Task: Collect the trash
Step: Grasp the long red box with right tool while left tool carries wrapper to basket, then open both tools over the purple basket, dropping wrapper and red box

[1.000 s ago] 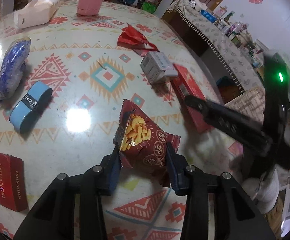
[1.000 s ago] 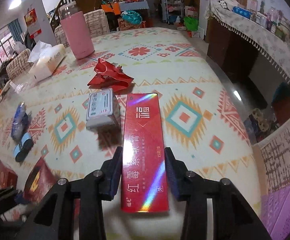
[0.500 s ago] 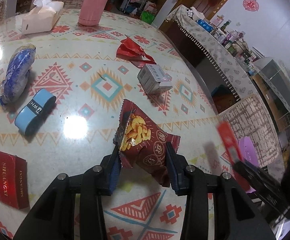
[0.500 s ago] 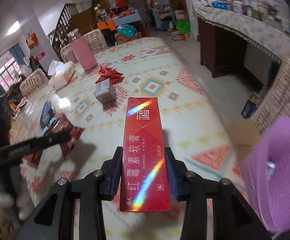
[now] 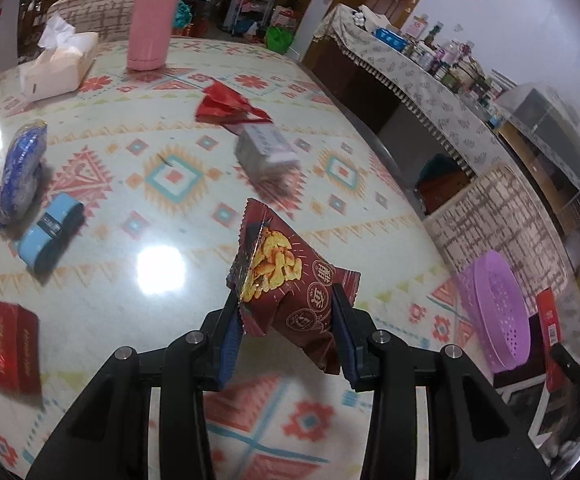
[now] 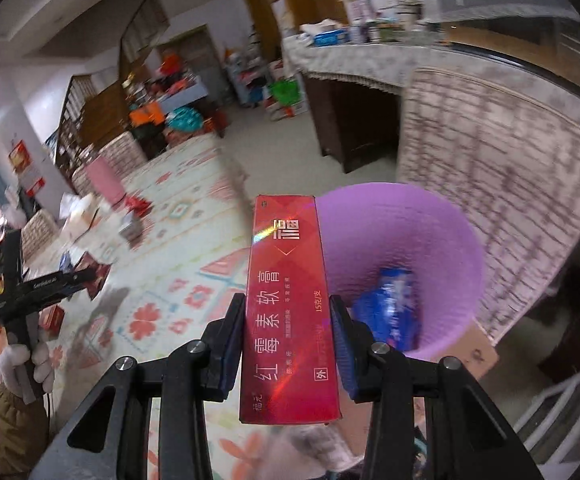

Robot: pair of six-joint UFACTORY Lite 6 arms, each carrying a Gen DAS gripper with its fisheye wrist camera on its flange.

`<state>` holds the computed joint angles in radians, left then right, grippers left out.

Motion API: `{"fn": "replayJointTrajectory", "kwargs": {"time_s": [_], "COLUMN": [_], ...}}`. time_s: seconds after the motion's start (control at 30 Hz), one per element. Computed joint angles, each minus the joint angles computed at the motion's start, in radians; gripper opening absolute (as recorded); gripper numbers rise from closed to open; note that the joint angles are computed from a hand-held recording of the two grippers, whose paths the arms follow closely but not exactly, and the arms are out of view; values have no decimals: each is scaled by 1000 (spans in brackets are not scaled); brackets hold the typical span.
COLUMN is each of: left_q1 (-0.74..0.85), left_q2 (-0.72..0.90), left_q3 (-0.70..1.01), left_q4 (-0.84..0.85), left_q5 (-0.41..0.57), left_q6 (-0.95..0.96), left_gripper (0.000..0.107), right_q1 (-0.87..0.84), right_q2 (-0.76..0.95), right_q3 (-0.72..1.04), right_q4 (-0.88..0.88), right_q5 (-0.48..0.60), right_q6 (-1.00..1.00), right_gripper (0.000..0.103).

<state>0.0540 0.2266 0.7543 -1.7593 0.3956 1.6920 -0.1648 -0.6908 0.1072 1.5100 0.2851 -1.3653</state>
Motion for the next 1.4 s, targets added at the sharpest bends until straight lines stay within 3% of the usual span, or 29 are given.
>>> {"fn": "replayJointTrajectory", "kwargs": {"time_s": [0.17,0.3,0.47,0.67,0.87,1.1,1.17,1.23,1.4], "left_q1": [-159,-304,-501,-680,-775,-810,-813,-821,-808], "left_q2": [-66,-75,32,245,441,620,612,561,427], "left_q3": [-20,36,221,518,815,1089,1080,1005,795], "left_q4": [6,126,371,795,1231,1389,1378,1419,1393], "left_q5": [-88,-137,-183,-195,-127,-15,-18,-61,-155], "left_q6": [-77,-261,-590,-1072,-1525,-1707,-1697,-1725,-1703], "left_gripper": [40,40,40,40,40,43,48,63,75], "right_q1": [-351,-492,-620,-698,-724,-662,-646,-640,-638], "right_q2": [70,188,333,523,624,765,793,784,751], "right_q3": [-30,-27,18,118,198,320,349,348,312], "right_q4": [33,93,133,157,171,255,261,268,271], "right_q5": [247,358,447,496,509,490,486,490,499], "right_q6": [-250,-427,-576,-663,-692,-699,-677,-672,-684], "right_gripper": [44,44,44,44,44,46,53,58,62]}}
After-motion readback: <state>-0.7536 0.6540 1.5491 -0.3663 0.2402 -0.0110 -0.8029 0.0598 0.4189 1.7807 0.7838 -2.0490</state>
